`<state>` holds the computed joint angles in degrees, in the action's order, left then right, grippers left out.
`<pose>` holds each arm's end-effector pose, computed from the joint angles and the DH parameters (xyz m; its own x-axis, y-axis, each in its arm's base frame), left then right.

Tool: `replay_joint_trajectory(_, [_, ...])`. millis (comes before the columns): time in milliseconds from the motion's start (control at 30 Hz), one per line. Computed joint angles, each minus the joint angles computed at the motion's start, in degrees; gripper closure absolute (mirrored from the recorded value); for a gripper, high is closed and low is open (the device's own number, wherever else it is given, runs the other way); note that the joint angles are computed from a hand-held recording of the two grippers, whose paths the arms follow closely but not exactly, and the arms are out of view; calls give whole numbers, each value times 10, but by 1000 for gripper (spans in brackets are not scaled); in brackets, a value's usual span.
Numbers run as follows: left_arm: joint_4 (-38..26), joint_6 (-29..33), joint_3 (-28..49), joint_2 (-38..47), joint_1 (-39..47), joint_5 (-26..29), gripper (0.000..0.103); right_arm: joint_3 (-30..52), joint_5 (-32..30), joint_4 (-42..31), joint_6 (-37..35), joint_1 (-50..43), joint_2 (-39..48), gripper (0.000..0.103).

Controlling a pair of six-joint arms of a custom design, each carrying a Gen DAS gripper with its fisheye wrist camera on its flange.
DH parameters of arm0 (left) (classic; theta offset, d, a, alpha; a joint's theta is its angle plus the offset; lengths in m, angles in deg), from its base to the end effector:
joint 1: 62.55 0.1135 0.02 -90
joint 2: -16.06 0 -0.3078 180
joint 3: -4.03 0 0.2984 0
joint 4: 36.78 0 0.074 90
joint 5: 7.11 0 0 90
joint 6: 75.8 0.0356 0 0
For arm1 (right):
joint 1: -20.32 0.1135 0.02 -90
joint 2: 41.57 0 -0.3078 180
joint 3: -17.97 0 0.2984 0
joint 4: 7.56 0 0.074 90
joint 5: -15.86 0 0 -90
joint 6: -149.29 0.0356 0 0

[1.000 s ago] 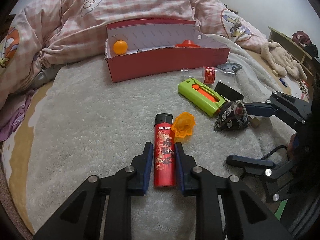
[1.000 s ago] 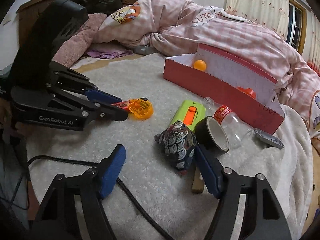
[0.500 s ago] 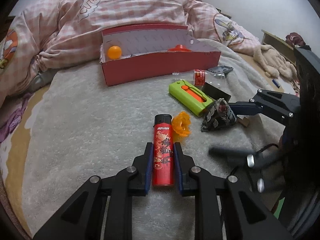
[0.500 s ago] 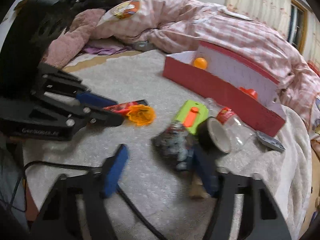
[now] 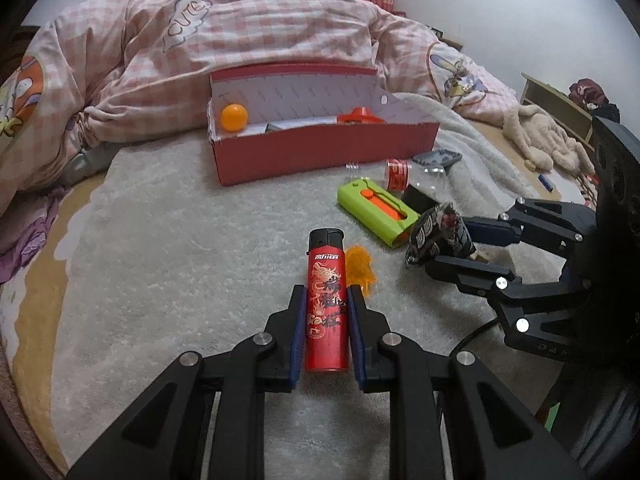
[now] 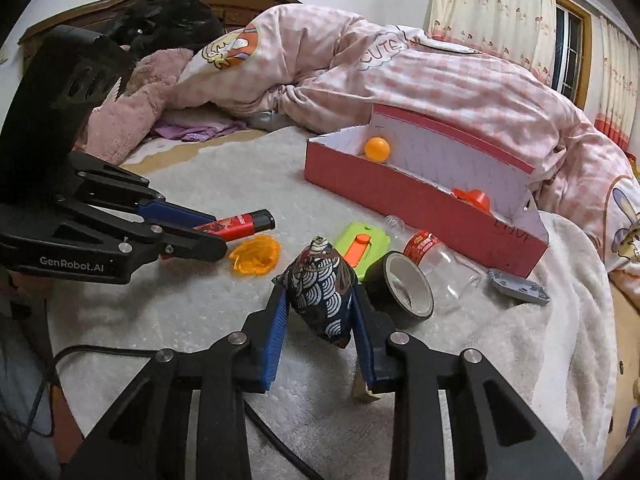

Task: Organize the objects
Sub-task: 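Grasp the red spray can with the left gripper while the right gripper grasps the blue-patterned pouch, then carry the spray can and the pouch with both grippers over the shoebox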

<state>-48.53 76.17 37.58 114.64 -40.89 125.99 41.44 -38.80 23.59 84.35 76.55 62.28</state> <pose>0.2086 0.0567 0.0500 -0.5349 0.4811 -0.6946 0.7402 0.6632 -0.1107 0.1343 0.1638 0.0401 -0.5796 -0.2452 -0.7771 -0.2458 0.9618 -0.1202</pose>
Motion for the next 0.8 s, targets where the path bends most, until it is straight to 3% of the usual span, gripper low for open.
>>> replay_joint_trajectory(433, [-47, -18, 11, -65, 13, 42, 84, 20, 46, -135, 42, 19, -107, 71])
replay_joint_trajectory(633, [-53, -66, 11, -122, 6, 66, 84, 20, 60, -193, 55, 18, -170, 71])
replay_joint_trajectory(800, [-11, -133, 0, -161, -14, 71, 84, 13, 110, -226, 61, 40, -221, 71])
